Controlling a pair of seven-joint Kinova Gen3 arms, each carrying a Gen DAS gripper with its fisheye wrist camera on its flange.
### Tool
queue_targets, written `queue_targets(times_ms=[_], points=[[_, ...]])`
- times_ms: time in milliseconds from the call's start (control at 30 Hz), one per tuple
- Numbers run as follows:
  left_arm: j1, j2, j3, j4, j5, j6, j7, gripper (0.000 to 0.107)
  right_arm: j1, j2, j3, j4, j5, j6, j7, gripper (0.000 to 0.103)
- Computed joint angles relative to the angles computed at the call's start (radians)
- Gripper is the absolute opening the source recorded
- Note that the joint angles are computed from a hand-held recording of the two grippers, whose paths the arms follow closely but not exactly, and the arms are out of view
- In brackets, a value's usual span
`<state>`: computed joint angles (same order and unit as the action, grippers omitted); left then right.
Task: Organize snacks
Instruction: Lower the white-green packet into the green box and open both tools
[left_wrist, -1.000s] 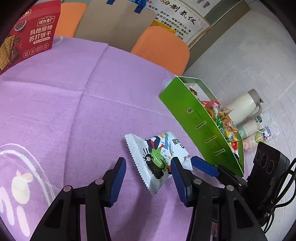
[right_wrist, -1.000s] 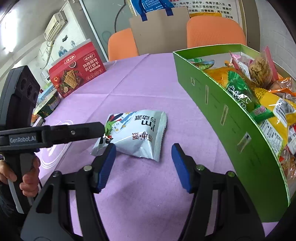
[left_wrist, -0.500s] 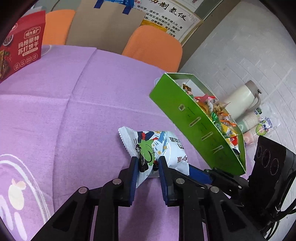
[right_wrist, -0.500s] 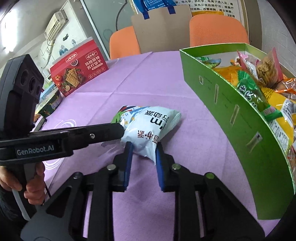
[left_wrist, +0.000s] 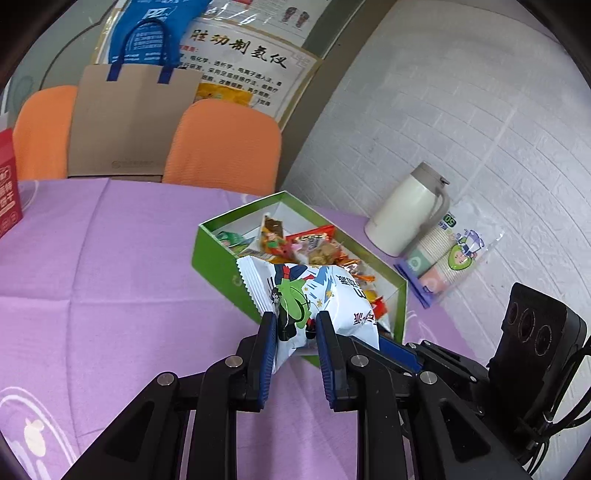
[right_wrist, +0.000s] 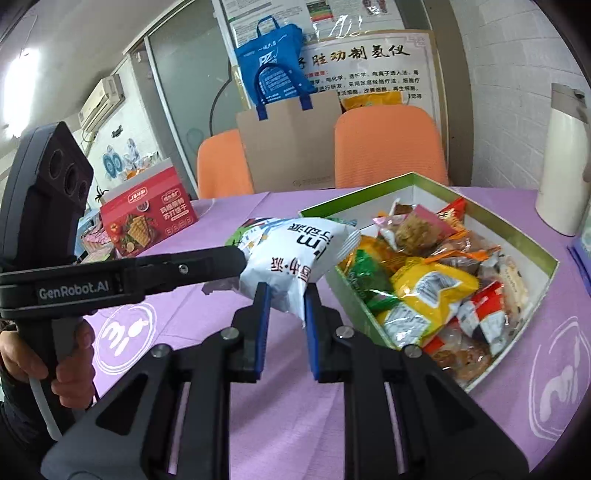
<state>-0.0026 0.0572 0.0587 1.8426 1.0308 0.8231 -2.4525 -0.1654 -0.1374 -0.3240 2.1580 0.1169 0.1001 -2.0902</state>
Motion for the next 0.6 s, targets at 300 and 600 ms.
queue_targets(times_ms=[300, 600], points=[[0.088, 0.102, 0.087, -0.138, -0.054, -0.021, 0.057, 0.022, 0.118, -0.069, 0.022, 0.057, -0.008, -0.007, -0.025, 0.02], [0.164, 0.226, 0.158, -0.287, -0.189, -0.055, 0.201, 0.022, 0.067, -0.048, 0.187, 0.093, -0.076, -0.045, 0.054, 0.02]])
